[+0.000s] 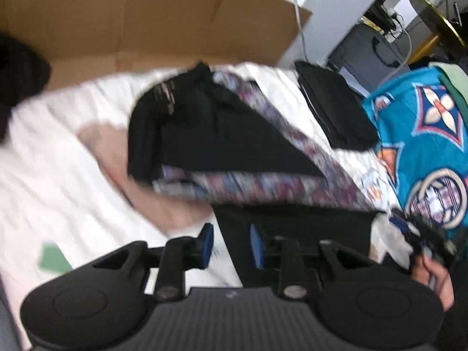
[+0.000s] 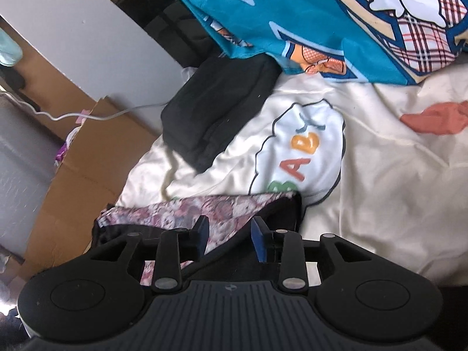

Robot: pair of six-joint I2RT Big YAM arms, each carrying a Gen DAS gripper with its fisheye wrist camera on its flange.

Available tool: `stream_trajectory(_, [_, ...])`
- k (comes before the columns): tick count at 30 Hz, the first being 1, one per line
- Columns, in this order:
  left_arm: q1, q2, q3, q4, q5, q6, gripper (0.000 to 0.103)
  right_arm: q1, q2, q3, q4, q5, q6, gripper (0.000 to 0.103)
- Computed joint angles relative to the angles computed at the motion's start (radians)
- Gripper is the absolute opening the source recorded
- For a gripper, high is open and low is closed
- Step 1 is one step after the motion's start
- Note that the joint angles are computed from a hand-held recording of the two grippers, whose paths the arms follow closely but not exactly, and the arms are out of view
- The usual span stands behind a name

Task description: Fold clothes

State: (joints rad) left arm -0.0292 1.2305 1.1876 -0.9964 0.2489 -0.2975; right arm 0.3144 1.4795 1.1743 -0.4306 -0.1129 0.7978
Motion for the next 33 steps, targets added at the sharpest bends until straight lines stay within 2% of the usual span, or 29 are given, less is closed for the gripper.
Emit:
stream_trajectory(2, [0.017, 0.045, 0.063, -0.019, -0.006, 0.022, 0.035, 0.006, -0.009, -0.008, -0.004, -0.012, 0.014, 0.039])
stream_trajectory(4, [0.03, 0.099, 0.13, -0.041, -0.022, 0.044, 0.045, 0.012, -0.014, -0.011, -0.008, -0.022, 0.016, 0.039])
stream_trajectory(9, [0.04, 0.26, 0.316, -0.107, -0.103, 0.084, 0.047, 0.026, -0.005, 0.0, -0.001, -0.033, -0.011, 0.045])
stream_trajectory(12, [0.032, 0.341, 0.4, -0.131, -0.129, 0.1, 0.051, 0.028, 0.008, 0.008, 0.0, -0.054, -0.016, 0.046])
stream_trajectory(20, [0.009, 0.483, 0.474, -0.113, -0.209, 0.132, 0.053, 0.041, 0.082, 0.067, -0.023, -0.148, -0.029, 0.046])
stream_trajectory(23, [0.009, 0.521, 0.489, -0.113, -0.245, 0.161, 0.049, 0.048, 0.117, 0.098, -0.04, -0.176, -0.048, 0.046])
stream_trajectory(25, [0.012, 0.543, 0.493, -0.115, -0.255, 0.189, 0.038, 0.053, 0.142, 0.122, -0.058, -0.189, -0.065, 0.046])
stream_trajectory(28, [0.014, 0.573, 0.491, -0.119, -0.3, 0.232, 0.032, 0.058, 0.171, 0.151, -0.078, -0.21, -0.087, 0.046])
stream_trajectory(30, [0.024, 0.585, 0.478, -0.109, -0.312, 0.232, 0.027, 0.064, 0.184, 0.164, -0.094, -0.219, -0.092, 0.046])
stream_trajectory(33, [0.042, 0.593, 0.445, -0.068, -0.303, 0.209, 0.029, 0.073, 0.206, 0.183, -0.124, -0.237, -0.096, 0.046])
